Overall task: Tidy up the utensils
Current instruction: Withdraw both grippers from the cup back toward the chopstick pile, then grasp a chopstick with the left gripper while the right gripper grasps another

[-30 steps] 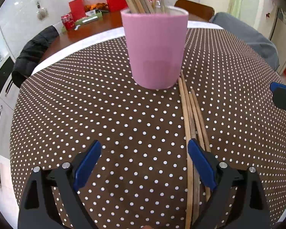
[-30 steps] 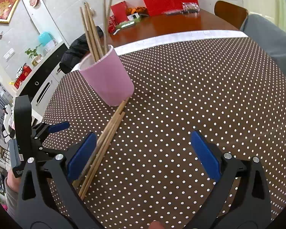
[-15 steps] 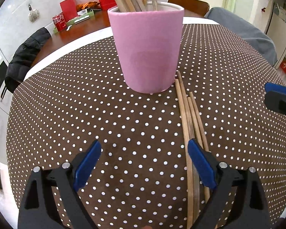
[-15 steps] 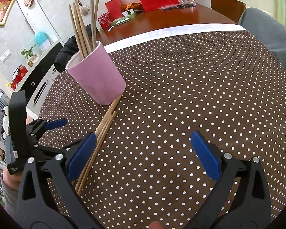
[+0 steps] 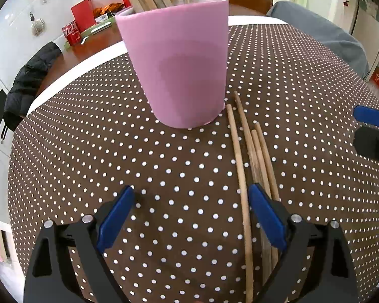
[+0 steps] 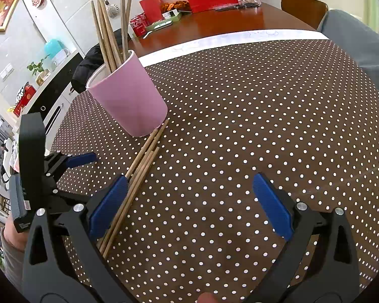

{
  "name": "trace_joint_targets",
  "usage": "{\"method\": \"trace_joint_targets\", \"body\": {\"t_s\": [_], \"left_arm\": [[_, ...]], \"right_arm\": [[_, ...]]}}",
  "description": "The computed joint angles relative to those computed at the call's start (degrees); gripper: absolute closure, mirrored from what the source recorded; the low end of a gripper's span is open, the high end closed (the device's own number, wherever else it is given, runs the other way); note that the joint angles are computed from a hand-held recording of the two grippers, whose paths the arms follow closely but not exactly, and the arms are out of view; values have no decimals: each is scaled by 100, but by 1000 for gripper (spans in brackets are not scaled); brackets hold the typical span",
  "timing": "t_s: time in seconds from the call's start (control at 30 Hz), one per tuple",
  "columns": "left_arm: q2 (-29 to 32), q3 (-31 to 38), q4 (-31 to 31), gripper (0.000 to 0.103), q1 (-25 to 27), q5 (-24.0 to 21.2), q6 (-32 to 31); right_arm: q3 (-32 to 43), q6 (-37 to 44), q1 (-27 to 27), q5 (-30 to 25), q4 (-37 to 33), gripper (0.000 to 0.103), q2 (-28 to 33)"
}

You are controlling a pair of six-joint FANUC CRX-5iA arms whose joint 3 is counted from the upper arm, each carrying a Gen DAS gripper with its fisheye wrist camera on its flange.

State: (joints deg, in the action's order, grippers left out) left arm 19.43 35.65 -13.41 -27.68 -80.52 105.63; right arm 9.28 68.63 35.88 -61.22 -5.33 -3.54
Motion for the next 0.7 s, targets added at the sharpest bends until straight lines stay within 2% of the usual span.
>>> {"method": "trace_joint_targets", "body": {"t_s": [0.07,0.17,0.2,0.23,0.3,0.4,0.5,0.7], "left_arm": [[66,63,81,16,34,19,-5],[88,48,392,56,132,222,-180],[96,59,445,86,143,246,-233],[107,48,580,95,192,262,-250],[-3,-210,918,96,309,491,-271],[-220,-529,924,97,303,656,-111],[-581,-979,782,97,249,772,336],[-945,-1276,375,97,106,567,1131]], "right_arm": [[-15,-68,62,5,78,6,-8],[-26,-126,106,-40,160,6,-4],[-22,-161,126,-61,188,6,0],[-17,-207,156,-88,222,6,4],[-2,-208,183,-122,237,6,15],[52,-101,204,-203,223,6,52],[139,14,250,-371,215,6,119],[352,259,446,-806,201,6,357]]}}
